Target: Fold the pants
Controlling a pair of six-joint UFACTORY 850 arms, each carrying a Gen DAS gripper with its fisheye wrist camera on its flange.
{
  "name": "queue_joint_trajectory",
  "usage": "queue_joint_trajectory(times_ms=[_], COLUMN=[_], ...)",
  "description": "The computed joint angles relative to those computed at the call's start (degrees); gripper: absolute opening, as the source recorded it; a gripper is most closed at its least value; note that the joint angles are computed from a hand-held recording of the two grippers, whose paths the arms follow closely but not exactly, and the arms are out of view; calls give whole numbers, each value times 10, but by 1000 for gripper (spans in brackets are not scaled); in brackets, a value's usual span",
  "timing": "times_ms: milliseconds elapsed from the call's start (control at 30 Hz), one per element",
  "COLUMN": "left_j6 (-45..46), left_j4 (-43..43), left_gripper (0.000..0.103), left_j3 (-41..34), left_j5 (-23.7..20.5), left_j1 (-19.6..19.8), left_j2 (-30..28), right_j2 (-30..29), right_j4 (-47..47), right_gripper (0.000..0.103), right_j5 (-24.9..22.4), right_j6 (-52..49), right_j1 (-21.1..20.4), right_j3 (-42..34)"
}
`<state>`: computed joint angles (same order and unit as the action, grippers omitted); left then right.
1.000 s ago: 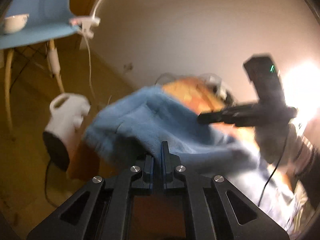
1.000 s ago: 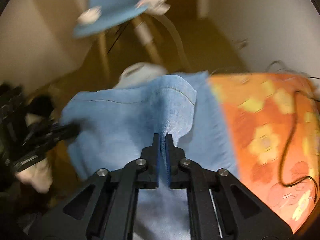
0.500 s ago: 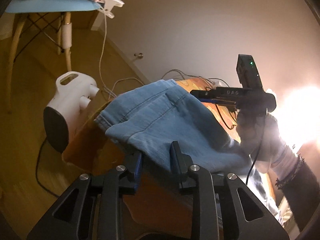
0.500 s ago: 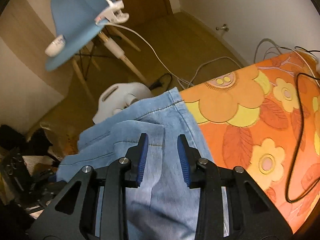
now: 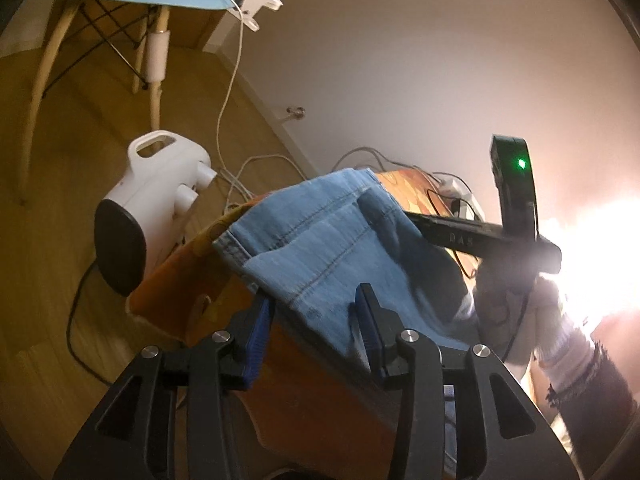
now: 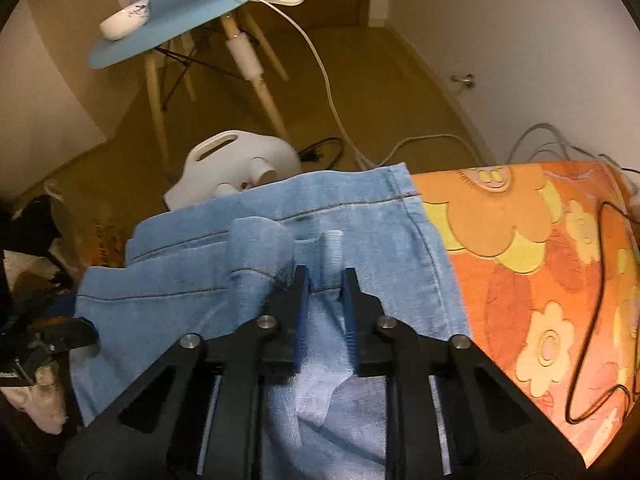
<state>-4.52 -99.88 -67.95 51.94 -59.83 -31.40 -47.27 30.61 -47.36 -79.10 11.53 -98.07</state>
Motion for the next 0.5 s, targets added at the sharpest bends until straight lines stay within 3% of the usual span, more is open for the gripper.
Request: queue_joint_trajectory(times_ms=[33, 67, 133, 333, 500], left_j6=[13, 18, 37, 105, 137], left_j4=[-14, -19, -31, -48, -42], left_gripper=[35, 20, 10, 6, 5], left_j3=[-4, -6, -11, -33, -34], left_j5=[6, 13, 21, 66, 98], left_j1=[0, -2, -4, -8, 2], left_j2=[-2, -3, -5, -8, 3], right_j2=[8, 14, 26, 45, 35], right_j4=[7, 15, 39, 97, 118], right_gripper=[10, 7, 6, 6, 6], right_j5=[16, 20, 20, 5, 22], right_j6=[-11, -19, -40, -85, -81], right_j1=[0, -2, -8, -26, -19], right_j3=[13, 19, 29, 9, -37])
